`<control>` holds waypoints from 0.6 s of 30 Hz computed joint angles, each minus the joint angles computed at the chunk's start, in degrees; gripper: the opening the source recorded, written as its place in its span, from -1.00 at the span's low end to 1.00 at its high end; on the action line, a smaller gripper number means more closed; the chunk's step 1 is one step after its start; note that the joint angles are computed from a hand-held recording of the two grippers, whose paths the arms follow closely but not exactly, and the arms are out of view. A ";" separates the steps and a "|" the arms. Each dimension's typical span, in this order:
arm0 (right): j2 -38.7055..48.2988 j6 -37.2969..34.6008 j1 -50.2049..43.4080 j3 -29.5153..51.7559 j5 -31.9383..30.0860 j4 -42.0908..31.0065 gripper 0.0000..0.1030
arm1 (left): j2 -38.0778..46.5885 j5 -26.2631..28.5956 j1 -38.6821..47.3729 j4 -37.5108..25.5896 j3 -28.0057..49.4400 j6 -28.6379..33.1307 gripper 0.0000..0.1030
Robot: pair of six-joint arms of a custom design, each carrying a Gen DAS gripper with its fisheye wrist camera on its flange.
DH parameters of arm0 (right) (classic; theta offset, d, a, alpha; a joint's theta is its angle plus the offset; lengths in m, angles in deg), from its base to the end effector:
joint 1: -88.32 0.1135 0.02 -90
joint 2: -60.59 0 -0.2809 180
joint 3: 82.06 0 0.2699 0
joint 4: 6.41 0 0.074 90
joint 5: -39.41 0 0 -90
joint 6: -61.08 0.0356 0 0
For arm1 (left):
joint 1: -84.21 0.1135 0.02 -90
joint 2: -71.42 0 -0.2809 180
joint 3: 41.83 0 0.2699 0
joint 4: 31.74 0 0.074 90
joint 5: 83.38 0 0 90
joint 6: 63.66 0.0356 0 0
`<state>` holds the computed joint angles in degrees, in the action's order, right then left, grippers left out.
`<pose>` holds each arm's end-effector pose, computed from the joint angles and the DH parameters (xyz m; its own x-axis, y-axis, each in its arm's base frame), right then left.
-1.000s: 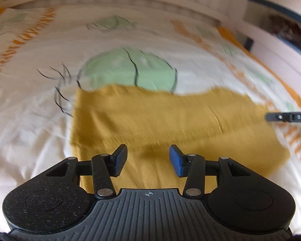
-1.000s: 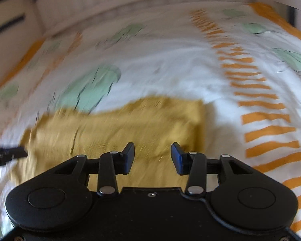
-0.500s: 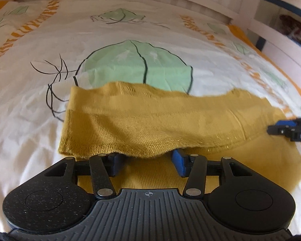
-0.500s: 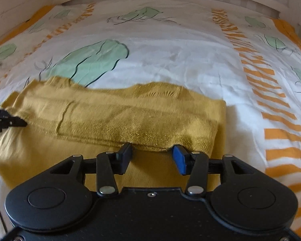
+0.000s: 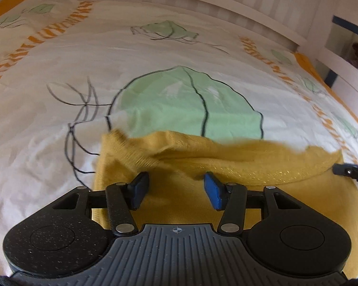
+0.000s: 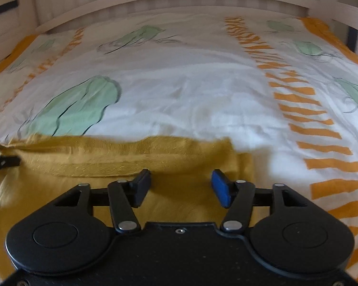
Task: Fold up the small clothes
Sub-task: 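Press the folded sweater flat with both open tools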
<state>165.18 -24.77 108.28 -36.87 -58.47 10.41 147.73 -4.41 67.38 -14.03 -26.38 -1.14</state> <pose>0.2884 0.1099 0.0791 -0.6656 -0.1655 -0.7277 -0.3859 0.9110 0.1458 0.1594 -0.0411 0.0762 -0.6502 -0.2765 -0.7076 -0.1685 0.9607 -0.2206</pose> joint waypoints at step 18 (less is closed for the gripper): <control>0.61 2.52 -0.84 1.11 0.60 -2.34 0.42 | 2.40 5.45 9.02 -0.58 1.54 -1.32 0.15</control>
<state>165.79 -22.25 107.44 -35.75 -57.87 8.07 150.13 1.04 76.40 -14.61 -24.84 -2.46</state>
